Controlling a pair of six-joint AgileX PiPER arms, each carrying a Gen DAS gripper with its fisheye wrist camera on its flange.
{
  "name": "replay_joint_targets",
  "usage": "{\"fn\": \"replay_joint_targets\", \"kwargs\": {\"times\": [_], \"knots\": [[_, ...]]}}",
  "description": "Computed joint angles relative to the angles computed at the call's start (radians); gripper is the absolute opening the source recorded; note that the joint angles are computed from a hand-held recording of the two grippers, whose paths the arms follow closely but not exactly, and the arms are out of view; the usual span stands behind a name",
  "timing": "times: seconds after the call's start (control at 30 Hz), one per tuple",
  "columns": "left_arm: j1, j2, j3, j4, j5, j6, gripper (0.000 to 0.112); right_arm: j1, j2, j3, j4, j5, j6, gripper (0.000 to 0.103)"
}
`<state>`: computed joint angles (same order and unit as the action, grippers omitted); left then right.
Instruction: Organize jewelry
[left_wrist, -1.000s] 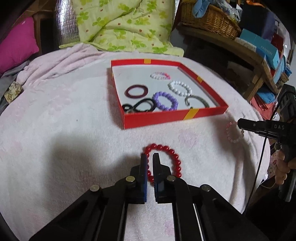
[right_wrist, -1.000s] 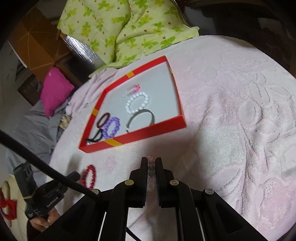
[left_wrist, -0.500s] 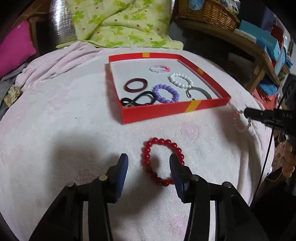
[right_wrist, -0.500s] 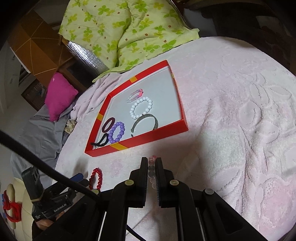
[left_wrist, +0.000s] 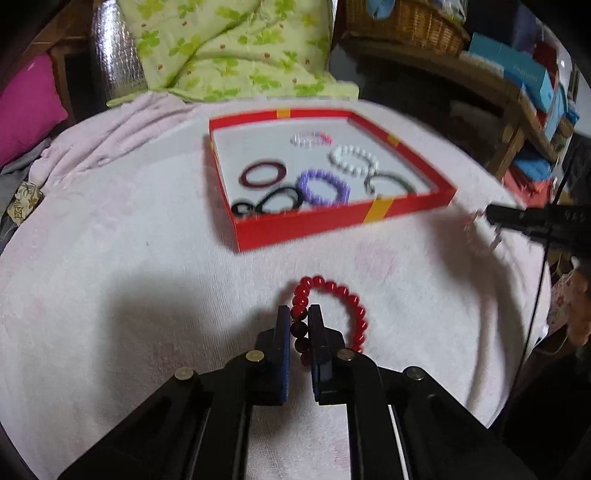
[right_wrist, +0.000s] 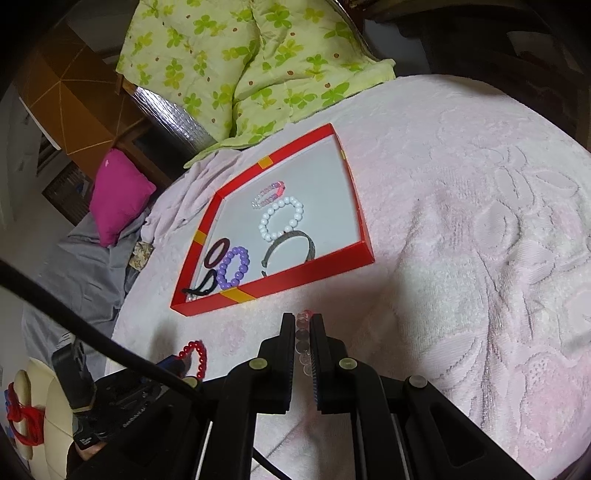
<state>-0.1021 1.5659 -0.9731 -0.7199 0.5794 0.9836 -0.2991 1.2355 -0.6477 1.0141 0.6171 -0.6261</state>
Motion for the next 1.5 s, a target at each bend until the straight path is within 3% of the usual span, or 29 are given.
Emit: {"fn": "replay_joint_targets", "kwargs": {"times": [0.4, 0.87, 1.1, 1.27, 1.5], "knots": [[0.075, -0.107, 0.002, -0.226, 0.121, 0.193, 0.009, 0.048, -0.085, 0.027, 0.213, -0.026, -0.184, 0.009], [0.013, -0.077, -0.072, -0.301, 0.103, 0.167, 0.01, 0.055, -0.018, -0.021, 0.403, -0.032, -0.308, 0.009], [-0.024, 0.014, -0.221, -0.275, 0.11, 0.074, 0.01, 0.023, 0.106, -0.116, 0.532, -0.006, -0.38, 0.009], [-0.062, 0.161, -0.432, -0.18, 0.108, -0.077, 0.01, 0.014, 0.236, -0.227, 0.594, 0.009, -0.391, 0.009], [-0.095, 0.392, -0.721, -0.071, 0.131, -0.258, 0.01, 0.047, 0.438, -0.442, 0.468, -0.047, -0.195, 0.009]]}}
